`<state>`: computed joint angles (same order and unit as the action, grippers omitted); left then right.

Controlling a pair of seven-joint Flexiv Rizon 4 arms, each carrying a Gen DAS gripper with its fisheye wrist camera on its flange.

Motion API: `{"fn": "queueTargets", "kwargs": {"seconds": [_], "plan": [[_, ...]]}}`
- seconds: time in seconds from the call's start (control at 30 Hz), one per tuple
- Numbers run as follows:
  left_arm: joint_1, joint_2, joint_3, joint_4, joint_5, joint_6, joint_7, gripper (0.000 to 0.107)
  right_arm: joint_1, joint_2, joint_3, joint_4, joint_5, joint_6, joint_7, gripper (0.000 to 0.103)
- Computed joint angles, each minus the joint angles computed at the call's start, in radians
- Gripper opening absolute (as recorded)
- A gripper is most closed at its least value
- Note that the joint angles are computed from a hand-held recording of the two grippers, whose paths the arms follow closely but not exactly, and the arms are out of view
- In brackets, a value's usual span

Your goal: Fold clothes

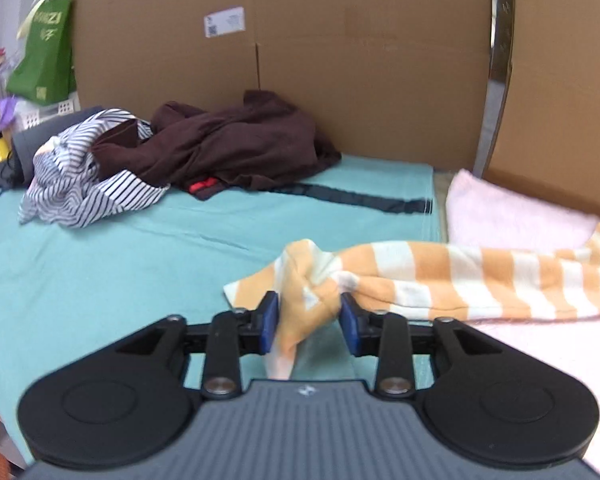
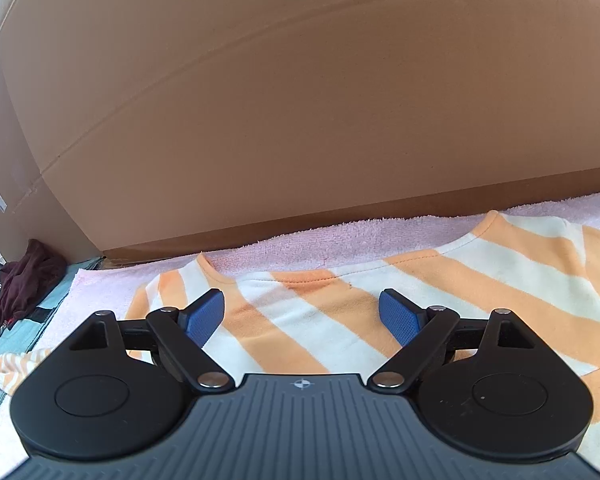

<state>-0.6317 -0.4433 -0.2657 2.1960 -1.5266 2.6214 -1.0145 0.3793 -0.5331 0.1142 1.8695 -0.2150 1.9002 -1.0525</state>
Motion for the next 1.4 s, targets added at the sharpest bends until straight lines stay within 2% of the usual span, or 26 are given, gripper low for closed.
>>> {"fn": "queueTargets", "kwargs": {"seconds": [0.03, 0.1, 0.13, 0.23, 0.3, 0.33, 0.43, 0.57, 0.6, 0.63, 0.7, 0.73, 0.77, 0.8, 0.87, 0.9, 0.93, 1.0, 1.07, 1.13, 1.3, 1.33, 1.4], "plan": [[-0.007, 0.011, -0.001, 0.018, -0.002, 0.005, -0.022, 0.047, -0.005, -0.002, 0.005, -0.001, -0.003, 0.001, 0.0, 0.088], [-0.023, 0.032, -0.011, 0.04, -0.035, 0.01, -0.032, 0.042, -0.012, -0.004, 0.012, -0.002, -0.007, 0.002, 0.0, 0.088], [-0.029, 0.051, -0.011, 0.065, -0.024, -0.003, -0.071, 0.039, -0.015, -0.005, 0.016, -0.003, -0.009, 0.003, 0.0, 0.088], [-0.018, 0.122, 0.022, 0.182, 0.223, -0.116, -0.377, 0.039, -0.026, -0.009, 0.027, -0.007, -0.019, 0.003, 0.001, 0.088], [-0.02, 0.117, 0.03, 0.17, 0.321, -0.154, -0.446, 0.039, -0.026, -0.009, 0.027, -0.007, -0.021, 0.003, 0.001, 0.088], [-0.027, 0.099, 0.033, 0.141, 0.345, -0.165, -0.433, 0.039, -0.02, -0.008, 0.019, -0.006, -0.018, 0.002, 0.0, 0.087], [-0.087, -0.001, 0.029, -0.018, 0.232, -0.117, -0.244, 0.039, 0.004, -0.003, -0.005, -0.003, -0.008, -0.001, -0.008, 0.081], [-0.098, -0.1, -0.003, -0.183, 0.135, -0.065, -0.054, 0.037, 0.032, 0.005, -0.032, -0.002, -0.006, -0.023, -0.028, 0.081], [-0.094, -0.109, -0.012, -0.203, 0.113, -0.054, -0.026, 0.036, 0.051, 0.008, -0.051, -0.001, -0.001, -0.031, -0.035, 0.081], [-0.089, -0.107, -0.015, -0.198, 0.114, -0.041, -0.047, 0.036, 0.074, 0.012, -0.075, 0.0, 0.006, -0.039, -0.043, 0.081], [-0.075, -0.091, -0.013, -0.162, 0.12, -0.018, -0.13, 0.035, 0.108, 0.017, -0.11, 0.0, 0.017, -0.053, -0.056, 0.082], [-0.066, -0.074, -0.015, -0.138, 0.103, -0.016, -0.175, 0.03, 0.124, 0.019, -0.127, 0.0, 0.023, -0.058, -0.062, 0.081], [-0.052, -0.047, -0.016, -0.1, 0.1, -0.034, -0.242, 0.03, 0.141, 0.02, -0.145, 0.001, 0.029, -0.063, -0.068, 0.081], [-0.034, -0.014, -0.009, -0.043, 0.136, -0.071, -0.348, 0.03, 0.156, 0.022, -0.161, 0.001, 0.033, -0.068, -0.074, 0.081], [0.007, 0.046, 0.028, 0.088, 0.316, -0.125, -0.637, 0.03, 0.168, 0.022, -0.175, -0.002, 0.036, -0.077, -0.085, 0.082], [0.017, 0.059, 0.044, 0.123, 0.371, -0.125, -0.724, 0.03, 0.151, 0.019, -0.157, -0.005, 0.033, -0.076, -0.087, 0.083], [0.016, 0.064, 0.056, 0.14, 0.389, -0.114, -0.767, 0.031, 0.13, 0.016, -0.134, -0.009, 0.031, -0.073, -0.088, 0.083], [0.024, 0.069, 0.077, 0.171, 0.436, -0.089, -0.872, 0.039, 0.09, 0.01, -0.091, -0.012, 0.031, -0.06, -0.083, 0.083], [0.051, 0.064, 0.094, 0.195, 0.507, -0.06, -1.022, 0.053, 0.065, 0.005, -0.064, -0.013, 0.033, -0.047, -0.074, 0.082], [0.059, 0.059, 0.1, 0.197, 0.49, -0.056, -1.096, 0.054, 0.049, 0.002, -0.048, -0.012, 0.034, -0.036, -0.067, 0.082], [0.081, 0.033, 0.11, 0.193, 0.489, -0.054, -1.267, 0.062, 0.084, 0.006, -0.087, -0.004, 0.049, -0.03, -0.072, 0.082], [0.076, 0.028, 0.112, 0.186, 0.47, -0.047, -1.262, 0.059, 0.084, 0.006, -0.087, -0.002, 0.052, -0.027, -0.072, 0.082], [0.081, 0.025, 0.118, 0.179, 0.464, -0.046, -1.255, 0.041, 0.096, 0.006, -0.099, 0.001, 0.066, -0.02, -0.069, 0.08]]}}
